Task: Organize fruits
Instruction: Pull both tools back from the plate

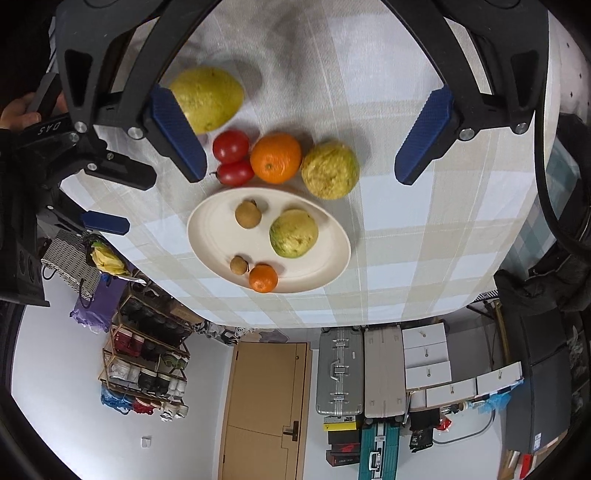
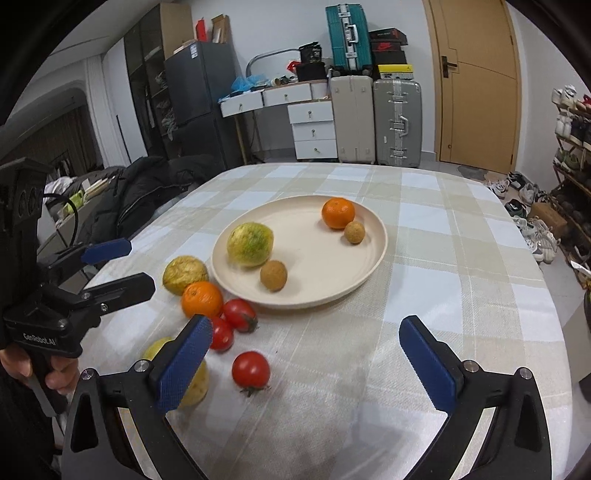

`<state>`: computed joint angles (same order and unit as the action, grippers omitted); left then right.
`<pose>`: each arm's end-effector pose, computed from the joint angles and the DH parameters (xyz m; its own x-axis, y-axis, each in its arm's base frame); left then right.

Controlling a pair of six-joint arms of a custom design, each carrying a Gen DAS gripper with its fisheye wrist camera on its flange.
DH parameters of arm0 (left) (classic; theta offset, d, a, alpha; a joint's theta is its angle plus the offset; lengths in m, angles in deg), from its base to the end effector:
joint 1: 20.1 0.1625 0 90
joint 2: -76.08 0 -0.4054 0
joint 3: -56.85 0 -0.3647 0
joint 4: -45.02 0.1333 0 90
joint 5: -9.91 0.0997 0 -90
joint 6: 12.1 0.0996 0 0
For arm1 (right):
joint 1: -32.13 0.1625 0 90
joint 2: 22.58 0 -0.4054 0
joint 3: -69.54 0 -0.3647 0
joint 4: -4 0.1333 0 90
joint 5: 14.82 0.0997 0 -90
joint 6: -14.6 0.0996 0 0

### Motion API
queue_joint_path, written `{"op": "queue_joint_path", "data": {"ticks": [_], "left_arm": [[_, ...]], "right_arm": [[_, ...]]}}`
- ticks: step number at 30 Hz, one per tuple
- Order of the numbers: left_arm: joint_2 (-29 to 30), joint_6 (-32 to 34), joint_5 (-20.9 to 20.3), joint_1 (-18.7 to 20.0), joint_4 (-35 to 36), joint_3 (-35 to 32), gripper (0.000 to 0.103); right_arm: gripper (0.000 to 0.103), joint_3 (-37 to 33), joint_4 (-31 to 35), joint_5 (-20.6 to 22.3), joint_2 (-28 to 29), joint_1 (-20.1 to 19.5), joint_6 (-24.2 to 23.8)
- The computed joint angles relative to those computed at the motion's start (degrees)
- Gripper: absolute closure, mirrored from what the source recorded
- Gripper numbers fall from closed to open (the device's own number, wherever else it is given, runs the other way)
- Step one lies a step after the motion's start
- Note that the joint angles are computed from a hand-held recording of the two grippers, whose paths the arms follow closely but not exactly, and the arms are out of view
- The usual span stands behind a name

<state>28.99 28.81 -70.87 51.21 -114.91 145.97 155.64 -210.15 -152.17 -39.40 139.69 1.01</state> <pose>-0.0768 -0.6929 0.1750 -0.5393 0.7336 -0.4134 0.8421 0.4720 -0.2609 0.2472 -0.5822 -0.0186 -0.7635 0.2298 0.6036 -0.3632 0.6200 -0.6955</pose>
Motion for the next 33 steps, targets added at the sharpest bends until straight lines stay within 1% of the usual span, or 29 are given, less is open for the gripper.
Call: {"op": "queue_joint_path", "data": {"ticks": [2, 4, 9, 13, 21, 24, 29, 31, 33], "left_arm": [[-0.7, 0.4, 0.4, 0.1, -0.8, 0.9, 0.002], [-1.6, 0.1, 0.3, 0.4, -0.8, 1.6, 0.001], [-2.3, -0.1, 0.8, 0.7, 0.5, 1.8, 0.001], [-2.4, -0.2, 0.9, 0.6, 0.5, 2.1, 0.001], [-2.9, 0.7, 0.8, 0.2, 0.5, 2.8, 0.001], [-2.9, 0.8, 1.0, 0.2, 0.7, 2.7, 0.001], [-2.8, 0.3, 1.3, 0.1, 1.5, 2.6, 0.001], [-2.8, 0.3, 1.7, 0.1, 1.5, 2.7, 0.001], [-2.5, 0.3, 1.9, 0.1, 1.8, 2.4, 0.001]], "right_arm": [[0.0, -0.6, -0.2, -1.2, 0.6, 0.4, -1.1], [0.0, -0.7, 0.4, -2.3, 0.9, 0.4, -1.2], [0.0, 0.2, 2.5, -2.0, 0.5, 0.0, 1.6], [0.0, -0.2, 3.9, -2.5, 0.7, 0.0, 1.4], [0.0, -0.8, 10.0, -3.4, 0.8, -0.5, 4.6], [0.0, -0.7, 10.5, -3.3, 0.8, -0.6, 4.9], [0.0, -0.4, 13.3, -2.5, 0.1, -0.8, 7.5], [0.0, -0.7, 15.7, -2.8, -0.1, -0.9, 10.0], [0.0, -1.4, 17.6, -3.8, 0.1, -0.7, 11.5]]}}
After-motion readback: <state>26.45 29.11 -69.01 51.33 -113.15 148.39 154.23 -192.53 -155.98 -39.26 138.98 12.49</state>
